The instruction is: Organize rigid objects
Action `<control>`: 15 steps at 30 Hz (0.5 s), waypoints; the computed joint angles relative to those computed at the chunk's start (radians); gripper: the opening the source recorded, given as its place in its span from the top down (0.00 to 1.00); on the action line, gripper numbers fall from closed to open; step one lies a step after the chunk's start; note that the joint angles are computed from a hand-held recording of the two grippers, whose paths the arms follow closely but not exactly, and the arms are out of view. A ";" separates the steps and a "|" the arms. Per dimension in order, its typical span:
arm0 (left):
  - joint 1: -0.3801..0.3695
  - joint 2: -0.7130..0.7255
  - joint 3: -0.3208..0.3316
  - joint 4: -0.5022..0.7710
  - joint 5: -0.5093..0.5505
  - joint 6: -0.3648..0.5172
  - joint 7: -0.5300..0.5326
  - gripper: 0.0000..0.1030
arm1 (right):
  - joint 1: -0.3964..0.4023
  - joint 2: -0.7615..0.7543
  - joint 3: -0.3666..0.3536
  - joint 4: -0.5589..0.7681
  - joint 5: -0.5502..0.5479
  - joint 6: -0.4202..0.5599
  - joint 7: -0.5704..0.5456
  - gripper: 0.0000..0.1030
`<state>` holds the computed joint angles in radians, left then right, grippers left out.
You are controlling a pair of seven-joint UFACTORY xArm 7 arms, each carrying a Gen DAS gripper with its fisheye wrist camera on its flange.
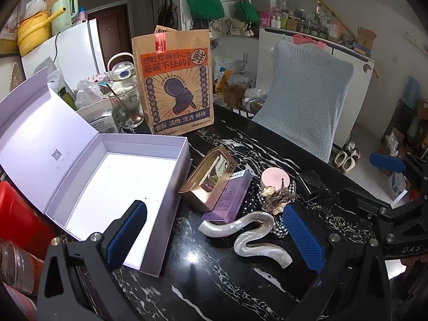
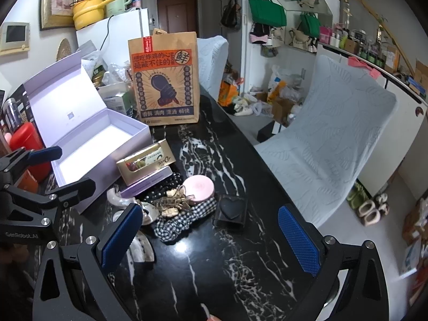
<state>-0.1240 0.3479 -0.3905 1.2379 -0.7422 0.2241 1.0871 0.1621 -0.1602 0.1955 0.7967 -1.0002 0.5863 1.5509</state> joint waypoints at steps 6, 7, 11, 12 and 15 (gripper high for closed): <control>-0.002 -0.005 0.004 -0.001 0.002 0.012 -0.004 0.00 | 0.001 -0.001 0.000 0.001 0.000 -0.001 -0.005 0.00; -0.003 -0.005 0.006 0.000 0.002 0.011 -0.006 0.00 | 0.001 -0.002 0.000 0.001 -0.001 0.000 -0.005 0.00; -0.007 -0.005 0.013 0.003 0.009 0.020 -0.014 0.00 | 0.001 -0.002 0.001 0.003 0.001 0.001 -0.007 0.00; -0.008 -0.004 0.015 0.004 0.011 0.022 -0.017 0.00 | 0.002 -0.002 0.002 0.003 0.003 0.003 -0.008 0.00; -0.009 -0.003 0.020 0.011 0.014 0.034 -0.025 0.00 | 0.003 -0.003 0.002 0.002 0.007 0.004 -0.011 0.00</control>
<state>-0.1326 0.3452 -0.3707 1.2487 -0.7279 0.2581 1.0617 0.1649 -0.1635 0.1976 0.7988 -0.9930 0.5908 1.5398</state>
